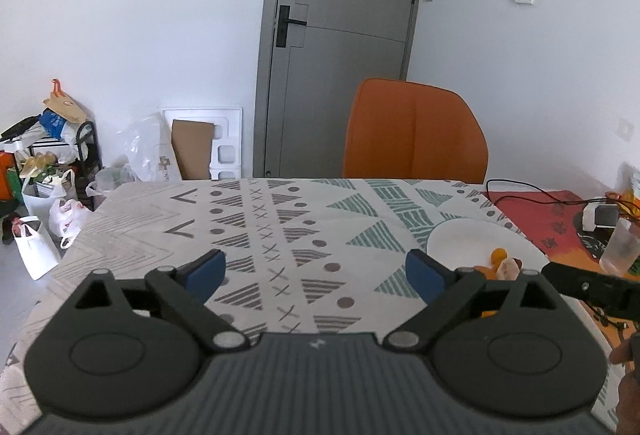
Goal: Organize fruits
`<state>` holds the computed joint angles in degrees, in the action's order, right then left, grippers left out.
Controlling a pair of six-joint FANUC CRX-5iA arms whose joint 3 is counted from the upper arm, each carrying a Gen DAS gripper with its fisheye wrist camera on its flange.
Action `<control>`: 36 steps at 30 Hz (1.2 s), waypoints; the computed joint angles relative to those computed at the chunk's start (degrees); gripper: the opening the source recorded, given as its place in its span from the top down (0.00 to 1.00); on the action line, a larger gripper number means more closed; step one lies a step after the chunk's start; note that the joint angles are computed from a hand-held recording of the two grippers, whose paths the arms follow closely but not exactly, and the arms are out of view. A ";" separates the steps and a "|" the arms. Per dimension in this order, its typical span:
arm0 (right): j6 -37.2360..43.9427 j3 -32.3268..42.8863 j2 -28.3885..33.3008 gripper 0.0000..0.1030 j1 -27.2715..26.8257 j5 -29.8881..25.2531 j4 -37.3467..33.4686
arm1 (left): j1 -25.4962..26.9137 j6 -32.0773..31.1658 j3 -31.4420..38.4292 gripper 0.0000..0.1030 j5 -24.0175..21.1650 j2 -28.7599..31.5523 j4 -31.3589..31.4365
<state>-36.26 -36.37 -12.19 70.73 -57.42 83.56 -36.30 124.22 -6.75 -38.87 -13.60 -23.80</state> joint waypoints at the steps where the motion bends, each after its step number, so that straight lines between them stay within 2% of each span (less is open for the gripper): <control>1: 0.65 0.31 0.12 0.00 0.53 -0.40 -0.61 | 0.18 -0.53 -0.43 0.07 -0.11 -0.60 0.39; 12: 2.95 3.65 1.81 0.00 5.04 -4.76 -3.81 | 1.56 -2.68 -4.23 0.02 -2.57 -6.80 2.52; 15: 3.77 5.23 3.16 0.00 6.88 -8.12 -4.85 | 0.92 -1.49 -4.48 0.00 -3.89 -8.04 0.92; 22: 3.35 6.35 4.83 0.00 9.84 -12.34 -3.25 | 1.05 -4.47 -7.13 0.00 -4.43 -11.77 2.28; 27: 7.07 8.14 6.01 0.00 11.51 -14.13 -4.83 | -0.62 -3.78 -7.24 0.00 -6.88 -13.05 0.16; 36: 9.94 10.05 8.37 0.00 14.24 -17.96 -7.44 | -0.03 -4.91 -9.24 0.00 -7.88 -15.35 0.57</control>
